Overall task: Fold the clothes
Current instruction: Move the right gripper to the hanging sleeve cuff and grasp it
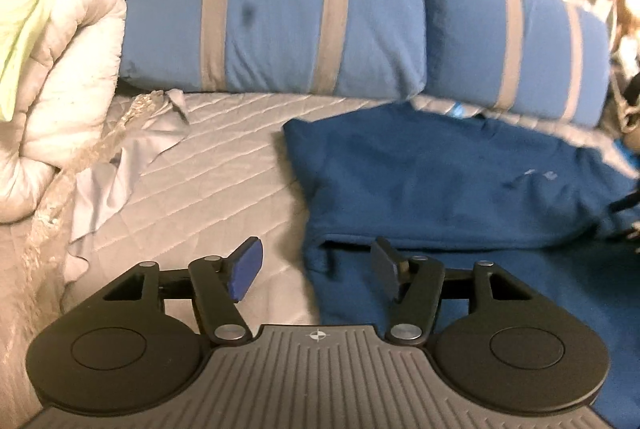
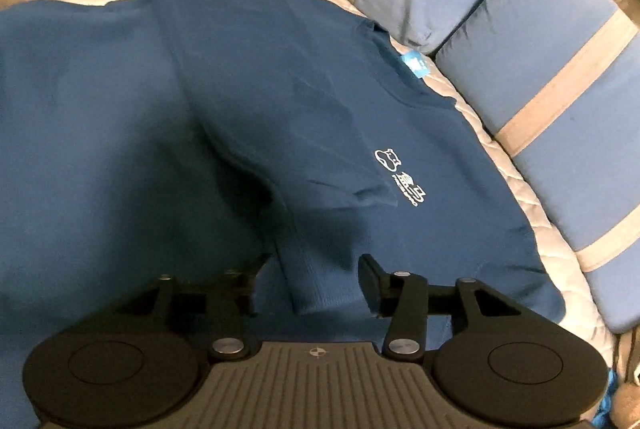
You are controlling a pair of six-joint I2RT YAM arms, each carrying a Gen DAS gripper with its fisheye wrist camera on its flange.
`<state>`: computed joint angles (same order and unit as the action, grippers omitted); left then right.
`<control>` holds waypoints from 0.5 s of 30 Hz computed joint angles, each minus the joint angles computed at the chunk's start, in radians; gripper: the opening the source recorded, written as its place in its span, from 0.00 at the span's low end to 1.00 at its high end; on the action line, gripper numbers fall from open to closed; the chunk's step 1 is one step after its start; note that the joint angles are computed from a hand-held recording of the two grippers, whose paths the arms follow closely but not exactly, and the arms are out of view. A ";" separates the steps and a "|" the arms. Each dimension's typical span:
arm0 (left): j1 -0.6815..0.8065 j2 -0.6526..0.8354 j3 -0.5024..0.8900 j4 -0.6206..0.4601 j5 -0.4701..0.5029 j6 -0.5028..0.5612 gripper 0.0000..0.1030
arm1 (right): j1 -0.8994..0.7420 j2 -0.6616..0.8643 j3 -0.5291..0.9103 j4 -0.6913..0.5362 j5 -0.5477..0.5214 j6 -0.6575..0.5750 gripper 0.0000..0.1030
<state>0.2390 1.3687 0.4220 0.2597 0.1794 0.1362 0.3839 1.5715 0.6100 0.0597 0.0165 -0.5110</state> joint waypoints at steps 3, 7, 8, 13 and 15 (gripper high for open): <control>-0.024 -0.081 -0.035 -0.027 0.005 -0.012 0.59 | 0.007 0.036 0.019 0.006 0.021 -0.034 0.17; -0.015 -0.162 -0.058 -0.084 0.056 -0.049 0.59 | 0.057 -0.013 0.001 0.029 0.153 -0.151 0.13; -0.004 -0.179 -0.061 -0.100 0.079 -0.062 0.59 | 0.076 -0.050 -0.016 0.030 0.198 -0.202 0.13; -0.004 -0.237 -0.073 -0.147 0.121 -0.093 0.59 | 0.106 -0.202 -0.080 -0.020 0.261 -0.276 0.39; -0.021 -0.252 -0.078 -0.154 0.112 -0.097 0.59 | 0.088 -0.253 -0.112 -0.035 0.233 -0.234 0.63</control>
<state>0.2177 1.1163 0.3440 0.1059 0.2919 0.0395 0.4721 1.3185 0.4978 0.0244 0.2497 -0.7452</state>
